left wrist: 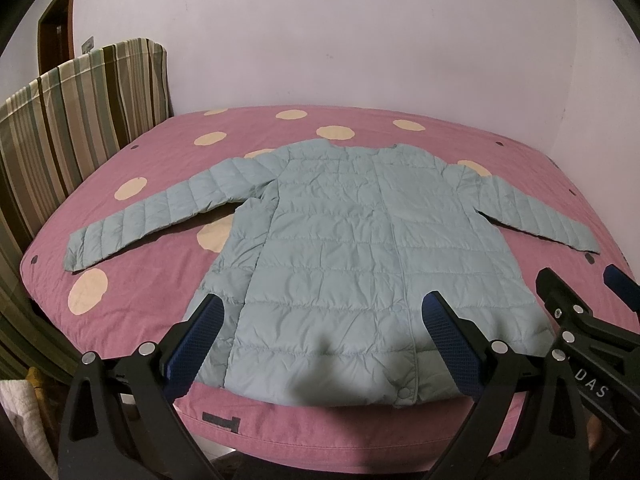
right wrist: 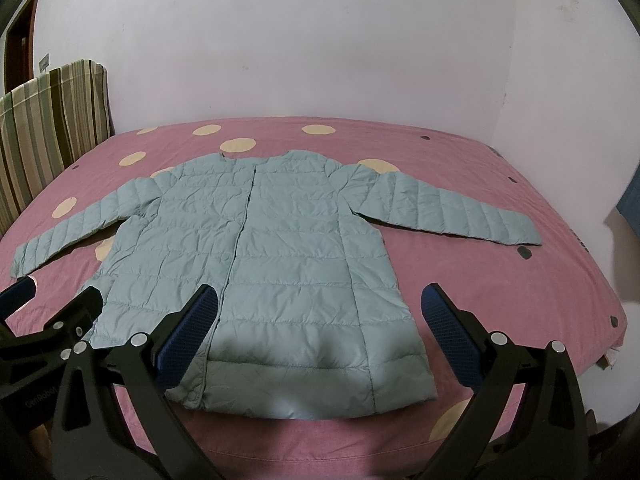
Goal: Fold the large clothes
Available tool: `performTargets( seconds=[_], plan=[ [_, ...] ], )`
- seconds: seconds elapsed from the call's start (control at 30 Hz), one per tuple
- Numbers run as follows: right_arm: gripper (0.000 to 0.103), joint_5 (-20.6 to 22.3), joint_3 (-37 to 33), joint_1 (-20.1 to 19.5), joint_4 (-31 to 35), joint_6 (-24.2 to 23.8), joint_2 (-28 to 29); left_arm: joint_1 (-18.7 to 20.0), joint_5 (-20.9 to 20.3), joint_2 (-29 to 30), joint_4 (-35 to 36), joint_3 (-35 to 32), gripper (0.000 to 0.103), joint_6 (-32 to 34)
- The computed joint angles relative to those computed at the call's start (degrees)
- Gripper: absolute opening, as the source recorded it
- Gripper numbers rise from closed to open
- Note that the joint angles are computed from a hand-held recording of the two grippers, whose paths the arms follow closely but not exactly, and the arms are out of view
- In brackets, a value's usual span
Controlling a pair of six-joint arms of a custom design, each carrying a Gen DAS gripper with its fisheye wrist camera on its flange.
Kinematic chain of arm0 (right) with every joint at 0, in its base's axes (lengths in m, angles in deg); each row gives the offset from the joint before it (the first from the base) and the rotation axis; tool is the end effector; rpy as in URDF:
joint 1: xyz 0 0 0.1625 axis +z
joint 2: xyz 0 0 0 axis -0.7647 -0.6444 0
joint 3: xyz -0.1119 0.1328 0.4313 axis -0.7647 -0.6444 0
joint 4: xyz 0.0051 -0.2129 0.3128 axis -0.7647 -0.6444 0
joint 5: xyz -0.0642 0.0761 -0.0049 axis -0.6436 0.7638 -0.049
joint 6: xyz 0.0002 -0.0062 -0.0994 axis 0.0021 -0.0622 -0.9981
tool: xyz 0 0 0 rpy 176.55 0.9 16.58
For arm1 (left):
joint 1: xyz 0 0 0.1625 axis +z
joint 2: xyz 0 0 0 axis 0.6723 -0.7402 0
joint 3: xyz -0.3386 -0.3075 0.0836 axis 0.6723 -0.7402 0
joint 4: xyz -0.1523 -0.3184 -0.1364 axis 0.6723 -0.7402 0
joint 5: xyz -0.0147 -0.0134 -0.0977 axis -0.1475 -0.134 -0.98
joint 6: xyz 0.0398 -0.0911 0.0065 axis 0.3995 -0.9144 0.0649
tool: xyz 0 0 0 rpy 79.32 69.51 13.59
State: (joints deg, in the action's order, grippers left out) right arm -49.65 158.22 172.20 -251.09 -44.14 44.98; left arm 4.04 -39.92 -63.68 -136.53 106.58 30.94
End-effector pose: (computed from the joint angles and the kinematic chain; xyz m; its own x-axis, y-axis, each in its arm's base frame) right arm 0.3582 -0.4541 0.0149 -0.6622 -0.1366 0.7367 -0.6535 0.5862 -0.4788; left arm -0.0989 -0.4310 0.2789 -0.6899 -0.2654 -0.6735 0.3885 0.6493 -0.6538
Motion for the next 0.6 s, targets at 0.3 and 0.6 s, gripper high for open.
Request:
performTargets(
  seconds=[0.3,0.6],
  plan=[
    [0.101,0.0,0.0,0.0,0.0,0.0,0.0,0.0,-0.1,-0.2,0.6,-0.2,0.099,-0.2],
    [0.101,0.0,-0.1,0.0,0.1,0.0,0.1,0.1,-0.1,-0.1,0.6,-0.2,0.099,-0.2]
  ],
)
